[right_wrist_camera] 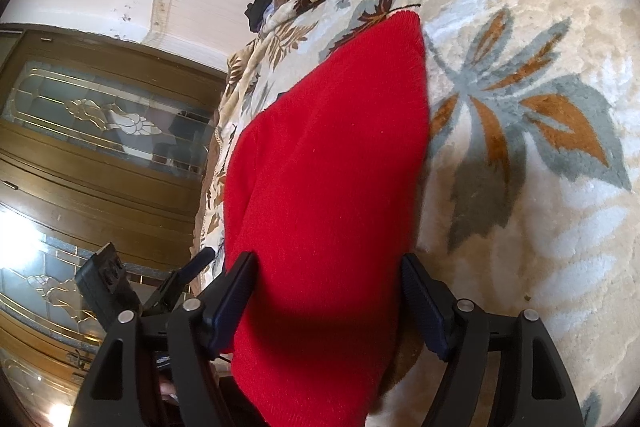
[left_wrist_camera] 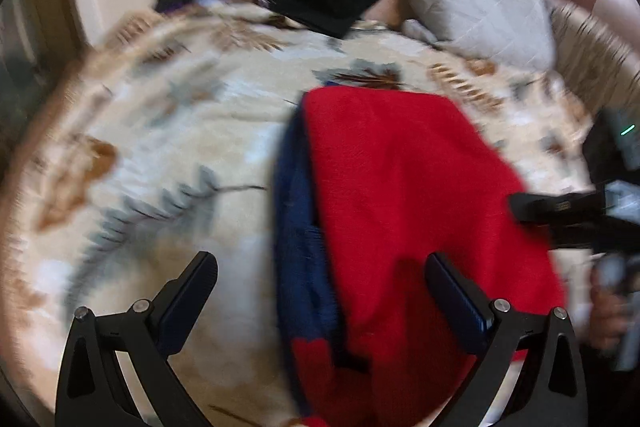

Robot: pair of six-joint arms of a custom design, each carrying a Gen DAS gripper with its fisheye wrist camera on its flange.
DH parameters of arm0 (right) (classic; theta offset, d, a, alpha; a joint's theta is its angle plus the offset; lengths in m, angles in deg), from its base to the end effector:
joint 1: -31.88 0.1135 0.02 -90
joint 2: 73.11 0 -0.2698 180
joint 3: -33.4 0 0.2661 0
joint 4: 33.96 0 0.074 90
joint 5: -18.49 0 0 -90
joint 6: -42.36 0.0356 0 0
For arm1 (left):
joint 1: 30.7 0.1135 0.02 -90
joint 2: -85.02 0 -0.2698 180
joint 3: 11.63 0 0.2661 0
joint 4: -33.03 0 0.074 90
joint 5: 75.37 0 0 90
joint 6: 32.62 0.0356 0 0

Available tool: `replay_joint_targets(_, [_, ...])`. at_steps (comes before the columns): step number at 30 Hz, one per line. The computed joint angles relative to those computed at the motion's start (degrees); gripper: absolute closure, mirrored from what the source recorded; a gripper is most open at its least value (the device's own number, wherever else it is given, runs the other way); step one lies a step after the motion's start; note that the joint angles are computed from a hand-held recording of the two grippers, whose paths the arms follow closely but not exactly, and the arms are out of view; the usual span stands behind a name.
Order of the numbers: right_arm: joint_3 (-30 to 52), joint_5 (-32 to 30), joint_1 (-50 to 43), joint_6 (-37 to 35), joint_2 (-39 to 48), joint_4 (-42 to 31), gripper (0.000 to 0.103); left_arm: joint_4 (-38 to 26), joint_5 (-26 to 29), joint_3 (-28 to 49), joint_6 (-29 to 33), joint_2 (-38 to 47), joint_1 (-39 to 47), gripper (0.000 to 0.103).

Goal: Fold small clothes

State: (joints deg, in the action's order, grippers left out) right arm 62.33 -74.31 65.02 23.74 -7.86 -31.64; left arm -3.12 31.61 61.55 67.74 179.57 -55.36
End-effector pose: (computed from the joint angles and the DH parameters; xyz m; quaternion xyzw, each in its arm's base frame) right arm 0.1768 0.1175 0.1396 0.2783 0.8377 0.3843 0.2702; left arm 0.3112 -0.1543 0.1943 0.3251 0.8932 -0.1751 0.2568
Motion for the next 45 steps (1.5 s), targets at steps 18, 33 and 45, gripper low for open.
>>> replay_joint_targets(18, [6.2, 9.0, 4.2, -6.3, 2.4, -5.9, 0.045, -13.1, 20.3, 9.0, -1.9, 9.6, 3.5, 0.054])
replay_joint_targets(33, [-1.7, 9.4, -4.2, -7.8, -31.5, -36.3, 0.04, -10.0, 12.4, 10.6, -7.4, 9.0, -13.7, 0.054])
replay_joint_targets(45, [5.6, 31.3, 10.4, -2.5, -40.8, -54.1, 0.073, -3.5, 1.6, 3.9, -9.0, -2.9, -12.9, 0.048])
